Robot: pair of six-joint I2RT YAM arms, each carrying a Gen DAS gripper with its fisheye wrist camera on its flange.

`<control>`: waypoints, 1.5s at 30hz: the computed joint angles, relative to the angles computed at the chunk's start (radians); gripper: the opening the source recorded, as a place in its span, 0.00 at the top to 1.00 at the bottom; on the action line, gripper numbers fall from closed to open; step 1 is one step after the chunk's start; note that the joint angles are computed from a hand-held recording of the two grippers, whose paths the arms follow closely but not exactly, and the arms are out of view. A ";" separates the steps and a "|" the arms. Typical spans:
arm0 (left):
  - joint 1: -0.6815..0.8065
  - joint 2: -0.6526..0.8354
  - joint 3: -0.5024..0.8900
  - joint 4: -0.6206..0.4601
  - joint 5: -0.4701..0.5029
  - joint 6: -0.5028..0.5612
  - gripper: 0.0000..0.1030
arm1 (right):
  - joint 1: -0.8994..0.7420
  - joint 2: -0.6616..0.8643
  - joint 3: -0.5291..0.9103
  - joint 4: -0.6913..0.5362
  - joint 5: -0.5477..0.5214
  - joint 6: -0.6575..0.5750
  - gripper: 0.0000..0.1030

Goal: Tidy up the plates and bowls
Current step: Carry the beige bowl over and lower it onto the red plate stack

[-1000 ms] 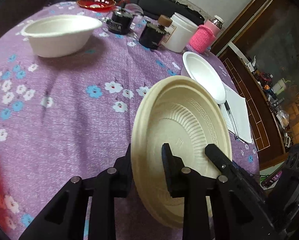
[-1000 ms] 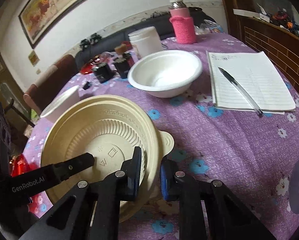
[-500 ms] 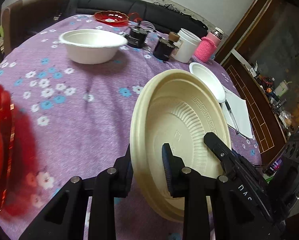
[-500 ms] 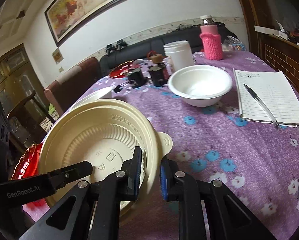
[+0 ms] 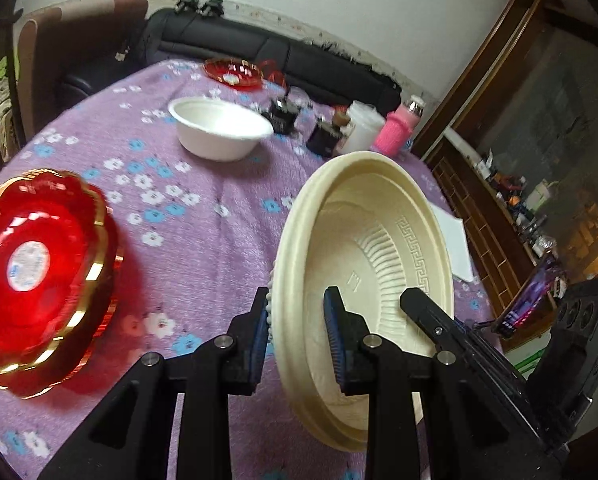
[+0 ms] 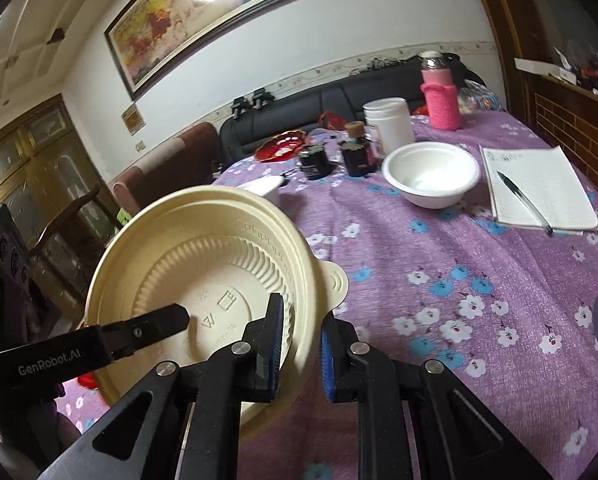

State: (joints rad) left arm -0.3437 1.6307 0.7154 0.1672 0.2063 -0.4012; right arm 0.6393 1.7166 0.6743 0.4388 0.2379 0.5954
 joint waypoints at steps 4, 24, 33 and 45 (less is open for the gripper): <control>0.073 -0.122 -0.089 0.011 0.024 0.027 0.75 | 0.075 -0.022 0.073 -0.095 0.052 -0.023 0.83; 0.665 -0.114 -0.019 -0.148 0.202 0.232 0.70 | 0.263 0.556 1.043 -0.586 -0.040 -0.104 0.82; 0.677 0.058 0.060 -0.193 0.194 0.284 0.66 | 0.263 0.670 1.181 -0.697 -0.027 -0.113 0.82; 0.671 0.068 0.064 -0.150 0.194 0.278 0.48 | 0.239 0.745 1.263 -0.777 0.006 -0.101 0.82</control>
